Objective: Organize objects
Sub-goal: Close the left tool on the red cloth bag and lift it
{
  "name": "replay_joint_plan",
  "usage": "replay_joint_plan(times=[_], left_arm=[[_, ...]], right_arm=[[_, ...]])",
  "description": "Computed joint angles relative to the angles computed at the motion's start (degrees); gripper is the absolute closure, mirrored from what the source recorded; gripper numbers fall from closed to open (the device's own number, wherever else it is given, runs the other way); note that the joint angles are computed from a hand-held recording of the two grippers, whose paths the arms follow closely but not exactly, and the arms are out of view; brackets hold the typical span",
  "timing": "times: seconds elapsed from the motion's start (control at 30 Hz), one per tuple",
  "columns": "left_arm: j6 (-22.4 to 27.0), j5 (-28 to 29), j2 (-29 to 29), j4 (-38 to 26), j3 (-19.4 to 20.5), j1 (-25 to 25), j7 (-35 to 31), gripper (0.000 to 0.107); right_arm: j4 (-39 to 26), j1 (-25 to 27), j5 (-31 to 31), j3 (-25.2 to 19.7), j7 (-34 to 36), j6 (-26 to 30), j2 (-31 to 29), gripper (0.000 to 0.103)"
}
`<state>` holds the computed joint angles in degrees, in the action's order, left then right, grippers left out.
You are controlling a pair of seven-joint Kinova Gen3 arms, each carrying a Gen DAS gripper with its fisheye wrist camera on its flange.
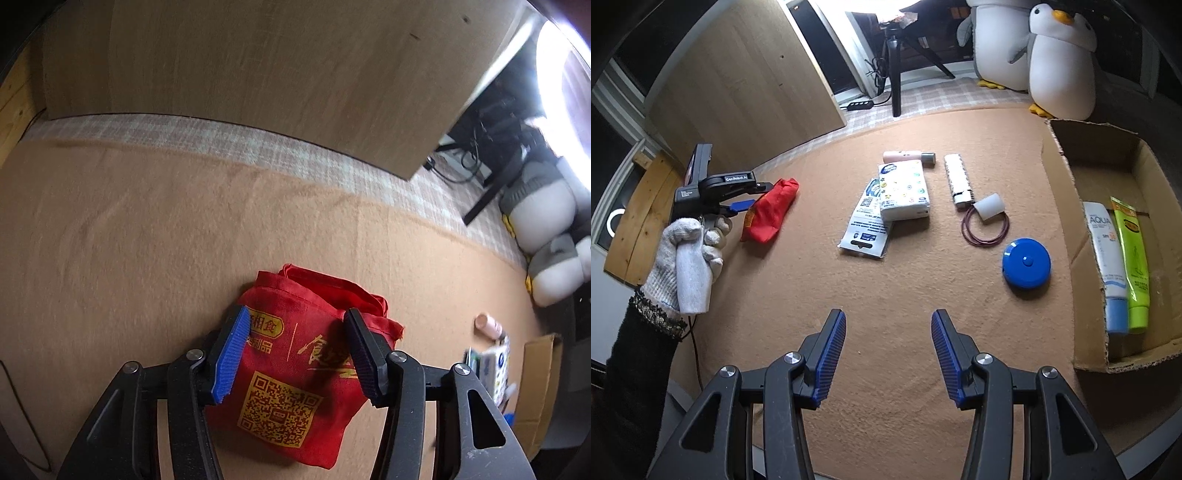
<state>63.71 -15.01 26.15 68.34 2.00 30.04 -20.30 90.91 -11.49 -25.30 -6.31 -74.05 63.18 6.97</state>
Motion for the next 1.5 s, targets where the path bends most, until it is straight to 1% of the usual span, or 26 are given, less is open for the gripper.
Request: replay_joint_plan(times=[0.07,0.13,0.37,0.47,0.57,0.77,0.83,0.9,0.93,1.03,1.07,1.1,1.13,1.17,1.2,1.27,1.4,1.5], left_arm=[[1.2,-1.1,0.7,-1.0,0.1,1.3,-0.2,0.051],[1.6,-1.4,0.6,-0.9,0.0,2.5,1.1,0.051],[-2.7,-2.4,-1.8,3.9,1.5,7.4,6.6,0.052],[-3.4,-3.4,-2.4,5.1,1.8,10.2,10.8,0.052],[-2.6,-5.3,-2.3,5.0,2.1,13.8,15.5,0.052],[-1.3,-7.1,-1.6,4.0,3.1,18.4,21.7,0.052],[-0.1,-7.9,-1.3,3.2,3.4,20.3,23.1,0.052],[1.5,-8.2,-0.6,1.7,3.9,21.3,23.0,0.052],[1.4,-8.0,-0.5,1.5,4.1,21.4,22.7,0.052],[-1.9,-6.7,-2.7,4.1,4.7,20.8,22.2,0.050],[-2.9,-6.9,-3.9,5.3,4.8,21.0,22.1,0.046],[-3.3,-7.4,-4.6,6.0,5.1,21.0,21.5,0.040],[-3.2,-7.7,-5.0,6.3,5.4,20.9,20.4,0.036],[-3.0,-7.8,-5.4,6.5,5.9,20.5,18.8,0.030],[-3.2,-7.7,-6.0,7.3,6.4,20.2,17.0,0.027],[-4.4,-6.5,-7.5,9.5,7.4,19.1,14.3,0.027],[-9.4,-2.1,-9.9,13.9,9.4,15.9,8.3,0.027],[-10.1,-0.6,-9.5,14.2,9.8,15.5,5.8,0.027]], right_arm=[[-0.4,-0.2,-0.2,-0.2,0.2,0.2,0.4,0.058],[-0.6,-0.3,-0.7,-0.4,0.8,0.5,0.7,0.058],[-0.4,-0.2,-2.4,-0.7,2.6,0.6,1.5,0.058],[0.0,0.0,-3.2,-0.8,3.5,0.4,1.7,0.058],[0.5,0.1,-3.8,-0.9,4.4,0.5,1.9,0.058],[1.7,0.1,-4.6,-1.1,5.5,0.5,2.5,0.058],[2.1,0.0,-4.8,-1.2,5.6,0.5,2.7,0.058],[2.5,-0.1,-4.9,-1.3,5.7,0.6,2.9,0.058],[2.6,-0.2,-4.9,-1.4,5.7,0.6,3.0,0.058],[2.7,-0.3,-5.3,-1.5,5.7,0.8,3.1,0.058],[2.7,-0.4,-5.5,-1.6,5.5,0.9,3.2,0.058],[2.7,-0.6,-5.6,-1.6,5.2,1.1,3.4,0.058],[2.6,-0.7,-5.6,-1.6,4.8,1.3,3.6,0.057],[2.3,-0.8,-5.9,-1.7,4.1,2.0,4.2,0.052],[2.3,-0.8,-6.1,-1.8,3.8,2.4,4.5,0.046],[2.2,-1.1,-6.5,-2.0,2.7,2.7,5.1,0.042],[1.5,-1.9,-6.8,-2.6,1.2,3.4,6.8,0.041],[0.6,-2.6,-7.0,-3.3,0.5,4.3,8.3,0.041]])
